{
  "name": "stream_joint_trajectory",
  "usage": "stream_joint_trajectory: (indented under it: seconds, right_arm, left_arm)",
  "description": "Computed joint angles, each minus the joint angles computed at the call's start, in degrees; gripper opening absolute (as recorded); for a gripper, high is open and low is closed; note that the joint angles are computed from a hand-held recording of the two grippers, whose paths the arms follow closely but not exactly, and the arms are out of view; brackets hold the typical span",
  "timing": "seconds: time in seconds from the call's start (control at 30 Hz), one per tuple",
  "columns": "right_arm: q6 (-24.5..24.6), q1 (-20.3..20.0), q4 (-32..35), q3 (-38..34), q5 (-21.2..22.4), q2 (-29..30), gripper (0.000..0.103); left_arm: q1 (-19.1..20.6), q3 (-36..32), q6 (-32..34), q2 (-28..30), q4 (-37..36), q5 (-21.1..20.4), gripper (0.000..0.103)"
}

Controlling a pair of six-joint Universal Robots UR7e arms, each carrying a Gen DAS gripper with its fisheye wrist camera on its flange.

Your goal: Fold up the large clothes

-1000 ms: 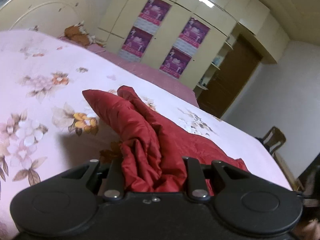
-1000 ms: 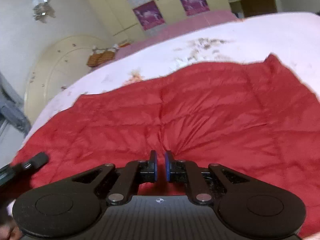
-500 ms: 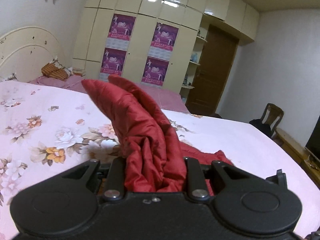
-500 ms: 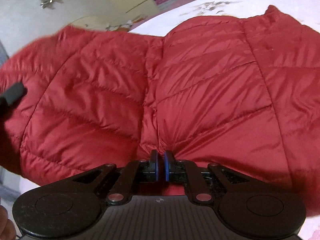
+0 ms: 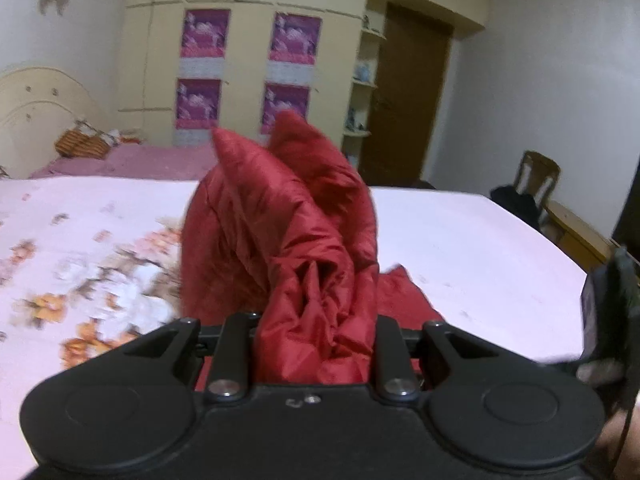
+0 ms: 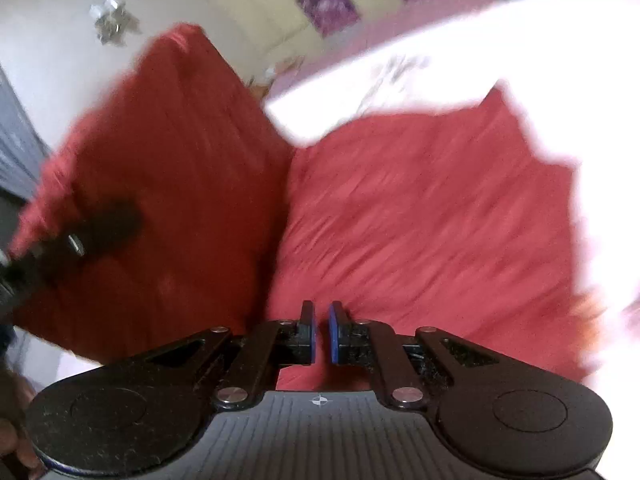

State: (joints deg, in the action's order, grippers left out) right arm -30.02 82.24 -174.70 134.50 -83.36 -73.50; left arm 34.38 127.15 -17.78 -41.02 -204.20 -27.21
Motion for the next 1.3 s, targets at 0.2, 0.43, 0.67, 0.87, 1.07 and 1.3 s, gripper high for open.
stream_joint_trajectory:
  seconds: [0.2, 0.43, 0.67, 0.87, 1.07, 1.3]
  right_arm:
    - [0.97, -3.63, 0.70, -1.04, -0.68, -4.06, 0.008]
    - [4.80, -7.39, -3.20, 0.10, 0.56, -6.76, 0.075]
    - [2.66, -7.07, 0.57, -2.39, 9.03, -8.29, 0.080]
    - [2.31, -0.56, 2.45, -7.45, 3.41, -1.69, 0.059]
    - [3.47, 1.24, 1.74, -9.99, -2.21, 1.73, 0.017]
    - [2.33, -2.53, -3.85, -8.10, -7.03, 3.33, 0.015]
  left_arm:
    - [3.27, -5.02, -2.12, 3.68, 6.39, -8.17, 0.023]
    - [7.91, -6.46, -0.40, 4.49, 6.18, -23.43, 0.086]
    - [7.27, 3.14, -0.82, -4.37, -6.80, -23.06, 0.062]
    - [16.22, 5.83, -1.97, -9.75, -6.99, -19.99, 0.050]
    - [19.80, 2.18, 1.69, -7.05, -4.59, -27.08, 0.039]
    - [19.93, -4.19, 8.39, -3.19, 2.80, -28.17, 0.037]
